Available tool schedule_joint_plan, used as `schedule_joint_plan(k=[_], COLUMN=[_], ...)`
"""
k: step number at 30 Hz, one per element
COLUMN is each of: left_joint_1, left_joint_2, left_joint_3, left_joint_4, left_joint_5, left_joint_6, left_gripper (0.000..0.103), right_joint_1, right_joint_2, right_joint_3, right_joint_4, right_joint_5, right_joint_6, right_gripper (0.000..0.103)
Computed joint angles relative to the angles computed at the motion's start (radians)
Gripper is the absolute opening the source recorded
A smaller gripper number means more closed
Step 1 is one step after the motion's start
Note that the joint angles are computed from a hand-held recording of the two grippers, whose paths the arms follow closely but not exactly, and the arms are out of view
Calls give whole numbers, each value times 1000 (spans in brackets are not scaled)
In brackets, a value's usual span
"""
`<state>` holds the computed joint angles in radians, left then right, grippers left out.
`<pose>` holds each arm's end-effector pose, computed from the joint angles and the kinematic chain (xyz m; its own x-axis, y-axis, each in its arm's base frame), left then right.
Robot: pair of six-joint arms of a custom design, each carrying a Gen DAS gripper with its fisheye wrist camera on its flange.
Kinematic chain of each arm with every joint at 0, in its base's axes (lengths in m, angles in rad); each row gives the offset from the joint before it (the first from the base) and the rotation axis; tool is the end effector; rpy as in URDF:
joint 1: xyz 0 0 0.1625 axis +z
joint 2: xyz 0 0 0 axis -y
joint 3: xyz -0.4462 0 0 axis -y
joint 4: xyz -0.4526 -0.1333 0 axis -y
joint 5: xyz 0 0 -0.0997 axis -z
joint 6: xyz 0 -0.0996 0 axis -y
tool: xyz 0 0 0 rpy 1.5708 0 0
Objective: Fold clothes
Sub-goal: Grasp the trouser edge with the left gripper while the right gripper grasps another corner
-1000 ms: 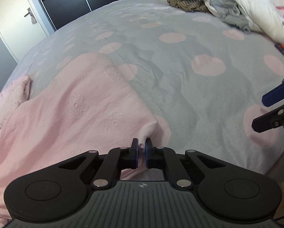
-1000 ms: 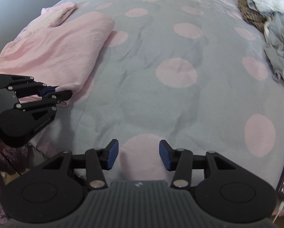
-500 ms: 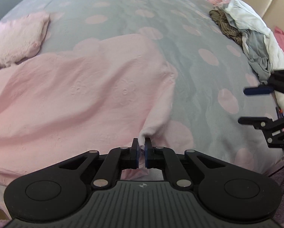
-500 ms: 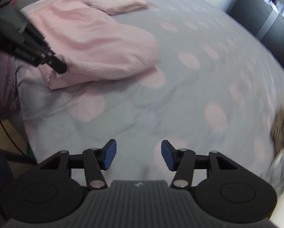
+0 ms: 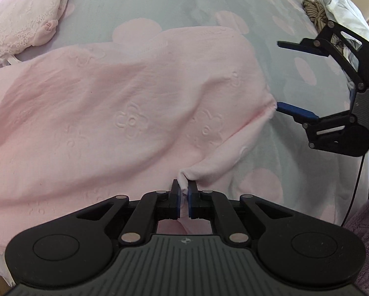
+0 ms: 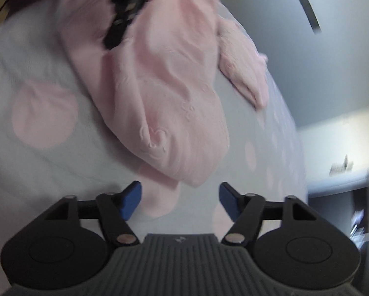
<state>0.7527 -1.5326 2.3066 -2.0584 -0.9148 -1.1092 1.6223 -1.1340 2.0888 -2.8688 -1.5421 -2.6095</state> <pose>-0.1695 -0.4247 0.1881 -0.8121 -0.2771 -0.5135 -0.0606 0.9154 -0.3981 0.1657 -0.5699 0.1372 0.8844 -0.4245 0.1940 -0.4644 -0.8414 0.2763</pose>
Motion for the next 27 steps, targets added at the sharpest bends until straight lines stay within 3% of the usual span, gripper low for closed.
schedule_joint_plan(k=[3,7,9,11,14,15,17,22,27], left_joint_1=[11,10,-1,-22,-75,-99,-148,-290,-402], left_joint_2=[-6,-28,-41,-55,-90,-104,-134,-203,-213], left_joint_3=[8,23,30,39,55,58,61,10,-93], left_joint_4=[-25,-50,-53,-52,-35,-22,16,243,535], left_joint_5=[-3,-9,-5,1,24,39,74,205,340], left_joint_6=[4,5,-4,-20,-67,-89,-141,-300,-460], left_gripper=[3,3,3,3,3,3,3,2,2], right_joint_1=[-7,-15,-24,-27,-13,-8,10,100,183], right_joint_2=[38,65,73,79,75,72,67,30,-36], right_joint_3=[-10,-27,-26,-22,-25,-26,-27,-15,0], right_joint_4=[-12,27,38,37,44,47,40,3,-21], right_joint_5=[38,79,113,130,108,103,92,17,40], right_joint_6=[-143,-199,-234,-249,-222,-214,-147,169,438], right_gripper=[76,74,68,45,24,21,14,12,9])
